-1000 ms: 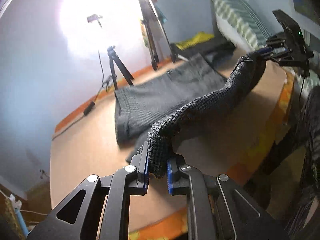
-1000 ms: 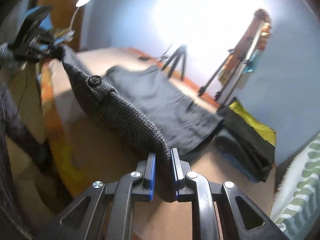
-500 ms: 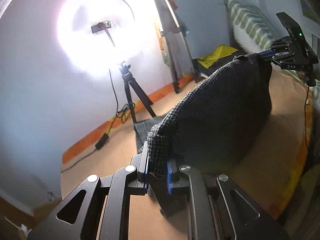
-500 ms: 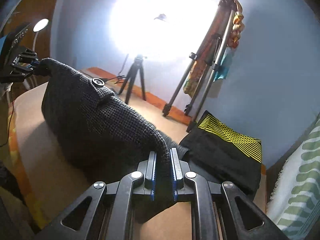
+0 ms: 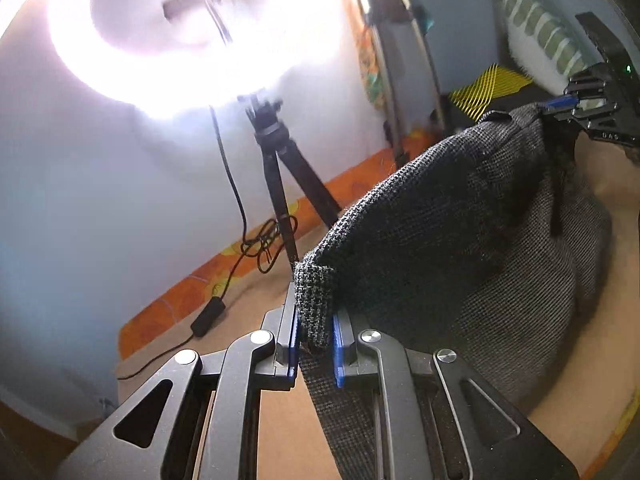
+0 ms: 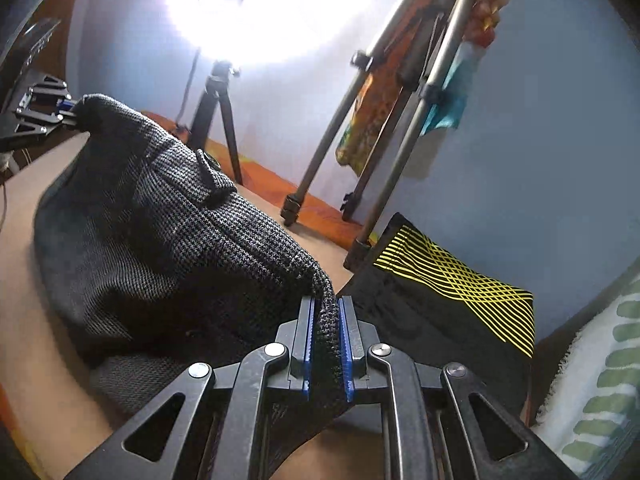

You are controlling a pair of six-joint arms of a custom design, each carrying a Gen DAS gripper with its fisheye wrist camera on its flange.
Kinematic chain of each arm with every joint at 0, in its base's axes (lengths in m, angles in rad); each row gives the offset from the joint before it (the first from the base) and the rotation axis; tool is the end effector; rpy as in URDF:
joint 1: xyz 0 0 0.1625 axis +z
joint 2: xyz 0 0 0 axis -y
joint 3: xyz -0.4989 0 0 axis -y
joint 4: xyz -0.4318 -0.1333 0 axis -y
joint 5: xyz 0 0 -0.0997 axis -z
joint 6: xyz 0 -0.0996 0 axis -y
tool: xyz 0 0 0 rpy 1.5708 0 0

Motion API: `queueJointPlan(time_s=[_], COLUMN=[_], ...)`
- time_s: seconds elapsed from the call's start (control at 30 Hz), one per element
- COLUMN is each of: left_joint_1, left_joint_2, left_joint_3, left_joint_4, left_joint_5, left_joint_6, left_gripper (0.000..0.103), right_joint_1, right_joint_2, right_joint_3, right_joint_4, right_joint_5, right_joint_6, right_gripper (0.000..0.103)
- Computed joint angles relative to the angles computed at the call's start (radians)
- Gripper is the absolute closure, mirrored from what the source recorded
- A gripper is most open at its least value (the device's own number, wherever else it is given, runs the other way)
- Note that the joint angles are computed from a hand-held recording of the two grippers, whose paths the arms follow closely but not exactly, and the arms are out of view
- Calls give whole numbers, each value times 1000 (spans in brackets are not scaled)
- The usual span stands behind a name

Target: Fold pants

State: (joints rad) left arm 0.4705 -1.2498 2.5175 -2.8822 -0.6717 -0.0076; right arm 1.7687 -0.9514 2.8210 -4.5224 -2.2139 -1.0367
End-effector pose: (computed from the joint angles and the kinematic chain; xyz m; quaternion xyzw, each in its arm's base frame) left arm -0.2506 -0.3645 0.1662 0.4597 0.7743 -0.2453 0.3591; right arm 0.1271 -0.2598 0.2067 0.3380 -0.7574 0.3359 0.4464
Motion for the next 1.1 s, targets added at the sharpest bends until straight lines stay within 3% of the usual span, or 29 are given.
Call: queueJointPlan(time_s=[0.27,0.6,0.83,0.97,1.1], left_joint_1=[128,207,182,173,132], left_joint_2=[129,235,262,206,115], left_joint_3=[-69,-125,-113,-94,-45], left_joint_4=[-78,-128,-146,-126,-90], left_joint_5=[-16,-6,79,106,95], left_joint_6=[101,144,79,32,4], left_gripper=[92,91,77,70,66], right_joint_1=[-91,-111,-87,-72,-43], right_joint_2=[46,87,121,109,56], right_joint_3=[-87,-141,-178,-168,-114], right_joint_4=[70,86,70,45,67], right_joint_5=[7,-44,-97,-97,-64], right_joint_6=[-39,-85,-128,-123,-51], right_gripper=[94,94,89,70,64])
